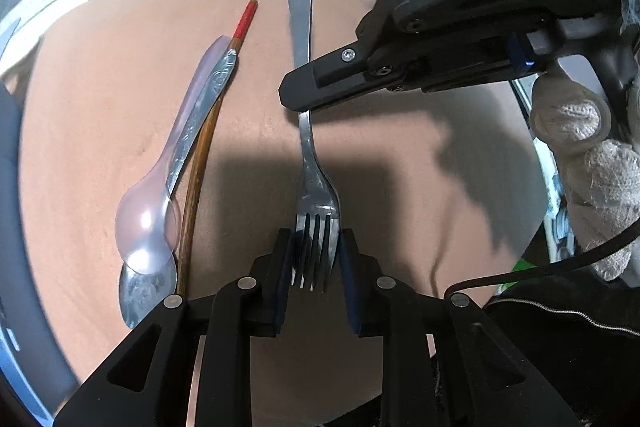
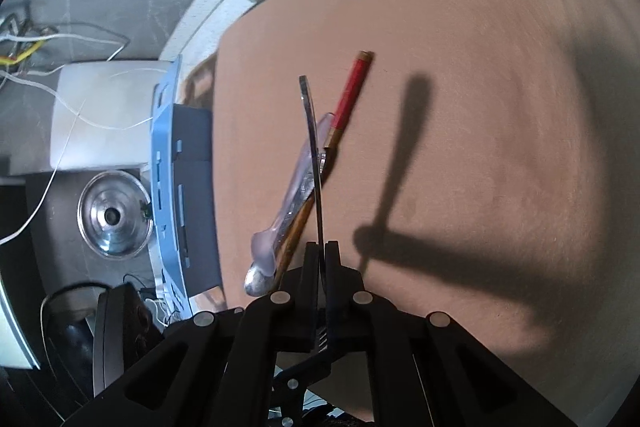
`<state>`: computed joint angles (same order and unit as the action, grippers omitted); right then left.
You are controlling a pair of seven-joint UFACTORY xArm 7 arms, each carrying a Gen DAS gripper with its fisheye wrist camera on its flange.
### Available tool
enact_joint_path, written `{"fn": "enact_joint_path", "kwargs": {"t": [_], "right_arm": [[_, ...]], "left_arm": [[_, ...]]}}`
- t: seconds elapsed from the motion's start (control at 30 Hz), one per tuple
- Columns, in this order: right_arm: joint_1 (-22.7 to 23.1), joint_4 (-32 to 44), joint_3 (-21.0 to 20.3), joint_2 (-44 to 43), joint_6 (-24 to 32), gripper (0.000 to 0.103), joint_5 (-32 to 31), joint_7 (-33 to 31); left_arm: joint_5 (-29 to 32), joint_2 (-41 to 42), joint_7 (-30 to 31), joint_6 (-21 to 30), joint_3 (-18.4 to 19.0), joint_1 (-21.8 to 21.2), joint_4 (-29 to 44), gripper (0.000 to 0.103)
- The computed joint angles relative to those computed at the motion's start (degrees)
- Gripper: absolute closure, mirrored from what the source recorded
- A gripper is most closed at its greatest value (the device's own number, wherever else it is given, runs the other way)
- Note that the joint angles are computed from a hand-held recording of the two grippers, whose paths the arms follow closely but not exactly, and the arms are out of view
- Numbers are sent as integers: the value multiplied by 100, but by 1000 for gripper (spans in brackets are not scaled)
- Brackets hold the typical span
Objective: Organize utensils
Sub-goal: 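Lift the silver fork with the right gripper and carry it to the blue basket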
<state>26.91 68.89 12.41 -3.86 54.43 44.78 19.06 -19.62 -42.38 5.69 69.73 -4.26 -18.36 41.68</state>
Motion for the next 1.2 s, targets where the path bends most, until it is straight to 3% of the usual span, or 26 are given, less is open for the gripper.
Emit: {"fn": "enact_joint_path", "kwargs": {"t": [0.27, 0.7, 0.93, 1.2], "right_arm": [[-83, -446, -129, -164, -43, 99, 522, -344], [-118, -636, -200, -320, -88, 100, 1183, -612], [-50, -193, -109, -181, -156, 101, 1001, -438], [171, 1057, 200, 618, -314, 101, 547, -133]], "left_arm": [[604, 210, -70, 74, -380, -50, 271, 78], [498, 475, -301, 181, -312, -83, 663, 83], [600, -60, -271, 348, -202, 24, 556, 83], [975, -619, -8, 847, 187, 465, 813, 83]]}}
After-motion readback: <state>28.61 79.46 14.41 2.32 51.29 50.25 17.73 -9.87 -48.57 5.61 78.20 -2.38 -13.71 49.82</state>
